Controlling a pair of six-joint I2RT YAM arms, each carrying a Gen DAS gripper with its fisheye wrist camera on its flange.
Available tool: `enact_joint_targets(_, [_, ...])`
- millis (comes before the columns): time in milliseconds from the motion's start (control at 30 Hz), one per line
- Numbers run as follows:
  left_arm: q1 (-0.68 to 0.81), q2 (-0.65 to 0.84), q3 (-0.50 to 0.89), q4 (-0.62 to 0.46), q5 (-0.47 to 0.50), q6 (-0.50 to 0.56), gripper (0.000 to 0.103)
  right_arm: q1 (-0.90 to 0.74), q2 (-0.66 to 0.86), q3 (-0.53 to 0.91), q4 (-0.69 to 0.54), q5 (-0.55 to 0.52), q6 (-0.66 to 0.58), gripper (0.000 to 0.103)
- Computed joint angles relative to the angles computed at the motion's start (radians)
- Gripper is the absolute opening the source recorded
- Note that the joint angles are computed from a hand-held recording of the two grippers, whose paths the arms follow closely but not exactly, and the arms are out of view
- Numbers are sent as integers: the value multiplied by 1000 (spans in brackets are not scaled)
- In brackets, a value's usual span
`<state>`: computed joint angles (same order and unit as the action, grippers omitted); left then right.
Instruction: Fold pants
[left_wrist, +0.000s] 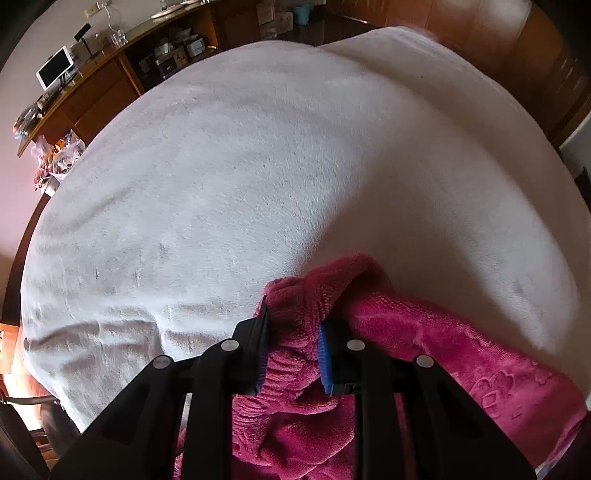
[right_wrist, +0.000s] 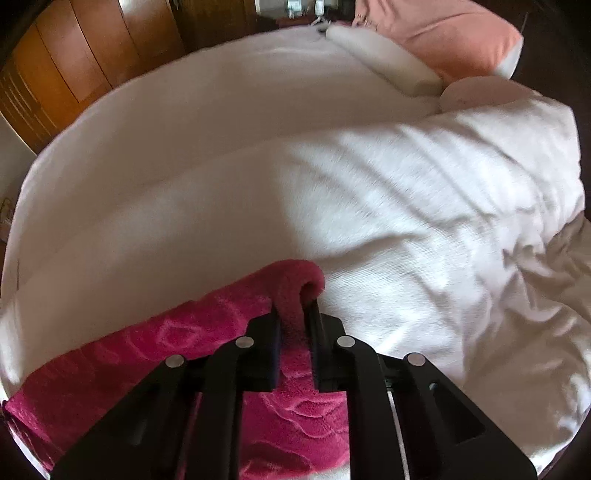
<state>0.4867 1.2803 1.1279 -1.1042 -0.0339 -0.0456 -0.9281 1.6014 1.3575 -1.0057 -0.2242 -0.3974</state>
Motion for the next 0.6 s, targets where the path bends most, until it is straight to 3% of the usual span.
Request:
enact_joint_targets(333, [125,-100,65,-111,128,113,21,-163,-159,92,-204,-116,-109,12])
enact_joint_targets(600, [342,-165,130,-240,289,301,21,-391,-231,150,-374,-217,-257,11])
